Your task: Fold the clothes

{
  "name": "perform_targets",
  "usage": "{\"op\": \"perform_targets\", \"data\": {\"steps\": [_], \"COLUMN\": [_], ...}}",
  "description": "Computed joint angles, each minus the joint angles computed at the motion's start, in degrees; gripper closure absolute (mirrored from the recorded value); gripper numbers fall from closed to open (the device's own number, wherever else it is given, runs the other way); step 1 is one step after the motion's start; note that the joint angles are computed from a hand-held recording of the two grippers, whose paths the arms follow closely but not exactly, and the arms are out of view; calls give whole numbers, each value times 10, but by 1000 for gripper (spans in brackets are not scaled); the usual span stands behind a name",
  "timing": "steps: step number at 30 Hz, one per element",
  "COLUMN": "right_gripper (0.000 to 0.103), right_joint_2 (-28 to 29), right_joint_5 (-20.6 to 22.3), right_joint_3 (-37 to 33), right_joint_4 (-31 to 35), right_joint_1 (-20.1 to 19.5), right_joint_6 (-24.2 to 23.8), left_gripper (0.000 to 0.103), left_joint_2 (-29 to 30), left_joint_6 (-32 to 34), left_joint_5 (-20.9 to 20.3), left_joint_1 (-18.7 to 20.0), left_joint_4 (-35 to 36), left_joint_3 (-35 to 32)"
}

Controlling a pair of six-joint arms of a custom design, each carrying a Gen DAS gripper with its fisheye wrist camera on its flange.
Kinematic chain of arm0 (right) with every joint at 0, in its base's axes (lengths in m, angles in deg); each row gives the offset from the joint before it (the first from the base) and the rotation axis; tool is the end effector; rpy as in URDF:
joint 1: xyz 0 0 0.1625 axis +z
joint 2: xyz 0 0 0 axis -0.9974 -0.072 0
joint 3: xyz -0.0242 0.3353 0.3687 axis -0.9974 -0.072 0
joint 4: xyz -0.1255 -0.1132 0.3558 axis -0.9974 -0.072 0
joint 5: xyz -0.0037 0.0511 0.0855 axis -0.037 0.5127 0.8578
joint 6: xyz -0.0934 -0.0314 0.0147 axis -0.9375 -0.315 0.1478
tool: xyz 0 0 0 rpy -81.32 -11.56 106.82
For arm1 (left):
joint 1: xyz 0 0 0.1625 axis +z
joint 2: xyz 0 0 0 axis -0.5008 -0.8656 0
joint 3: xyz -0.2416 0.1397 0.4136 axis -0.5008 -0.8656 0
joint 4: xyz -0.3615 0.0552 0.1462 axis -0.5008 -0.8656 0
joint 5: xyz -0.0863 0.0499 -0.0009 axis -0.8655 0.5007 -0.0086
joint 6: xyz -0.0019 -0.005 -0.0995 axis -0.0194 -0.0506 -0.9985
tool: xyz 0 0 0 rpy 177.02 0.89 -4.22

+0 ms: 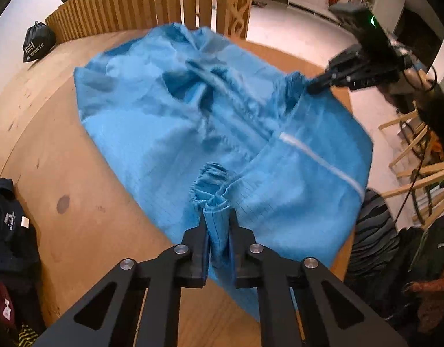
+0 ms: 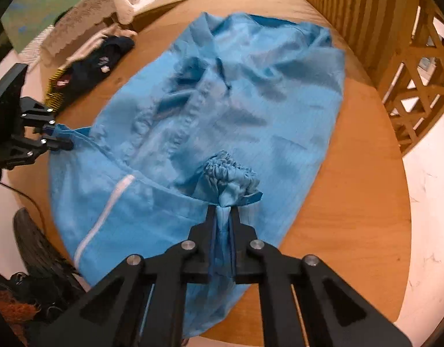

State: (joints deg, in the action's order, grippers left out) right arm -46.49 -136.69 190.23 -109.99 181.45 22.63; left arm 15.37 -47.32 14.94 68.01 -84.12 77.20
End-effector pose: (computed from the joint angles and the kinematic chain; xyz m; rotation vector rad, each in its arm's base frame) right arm 0.1206 -0.3753 0.3993 0.3884 -2.5079 0.4864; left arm -0.3668 -0.4943 0.0314 1.6085 2.2856 0.0744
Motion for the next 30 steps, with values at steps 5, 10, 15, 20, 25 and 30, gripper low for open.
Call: {"op": "perform_targets", "data": {"steps": [5, 10, 15, 20, 25, 30], "right_gripper": [98, 98, 98, 95, 69, 48], "right_joint_2": [-3, 3, 57, 108, 66, -64], "right_joint_5": [-12, -16, -34, -69, -70, 9], "right_joint_3": [-18, -38, -59, -61, -41, 18], "right_joint_4": [9, -6, -64, -117, -140, -109], "right_joint_1": [20, 11, -21, -43, -20, -3], "right_joint_6": [-1, 3, -29, -67, -53, -48], "left_gripper": [95, 95, 95, 93, 71, 63], "left_joint_2": [2, 23, 71, 120, 90, 36], "left_joint_6": [8, 8, 8, -25, -17, 8], "left_joint_5": [-6, -3, 36, 72, 116, 129], "left_joint_1": [7, 25, 55, 80, 57, 5], "left_joint_4": [-8, -22, -37, -7, -66, -118], "left_joint_3": [-24, -65, -130, -170, -128, -57]}}
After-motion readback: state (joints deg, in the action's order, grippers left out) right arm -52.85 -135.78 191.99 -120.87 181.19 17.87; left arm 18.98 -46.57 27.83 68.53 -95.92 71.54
